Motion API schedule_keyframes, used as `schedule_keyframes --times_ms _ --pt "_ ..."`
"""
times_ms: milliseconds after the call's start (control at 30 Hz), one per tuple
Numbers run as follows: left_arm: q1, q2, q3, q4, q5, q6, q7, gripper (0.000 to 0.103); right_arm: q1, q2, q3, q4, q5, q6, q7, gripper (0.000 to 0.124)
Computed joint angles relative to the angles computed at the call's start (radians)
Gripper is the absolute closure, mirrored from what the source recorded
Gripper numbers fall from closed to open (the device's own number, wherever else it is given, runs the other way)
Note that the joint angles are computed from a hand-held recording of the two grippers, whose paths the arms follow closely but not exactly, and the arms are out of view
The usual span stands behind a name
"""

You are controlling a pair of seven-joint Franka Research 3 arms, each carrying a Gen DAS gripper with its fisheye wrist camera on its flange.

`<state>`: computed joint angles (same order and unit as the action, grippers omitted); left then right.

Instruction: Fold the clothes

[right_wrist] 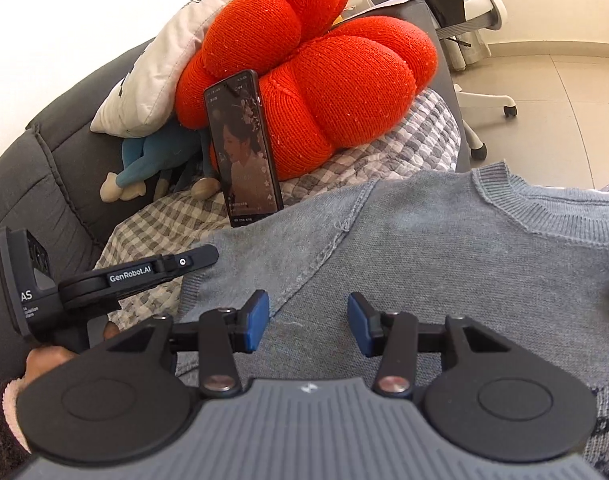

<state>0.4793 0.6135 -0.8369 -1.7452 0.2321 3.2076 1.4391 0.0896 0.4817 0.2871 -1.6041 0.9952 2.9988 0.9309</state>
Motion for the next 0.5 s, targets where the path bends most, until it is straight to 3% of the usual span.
schedule_keyframes --times_ms 167,267,367,500 --pt "0.116 0.059 -0.195 -0.018 0.051 -0.022 0.079 0.099 -0.11 0.007 0.125 0.012 0.246 -0.007 -0.222 0.076" --pt "0.161 0.109 -0.293 -0.015 0.048 -0.094 0.146 0.099 -0.167 0.001 0.172 0.019 0.46 -0.045 -0.373 0.076" --pt "0.166 0.122 -0.323 -0.011 0.012 -0.166 0.191 0.099 -0.185 -0.009 0.168 0.015 0.595 -0.091 -0.432 0.076" --pt "0.136 0.083 -0.289 -0.024 -0.021 -0.208 0.231 0.098 -0.167 -0.012 0.129 0.009 0.658 -0.129 -0.417 0.076"
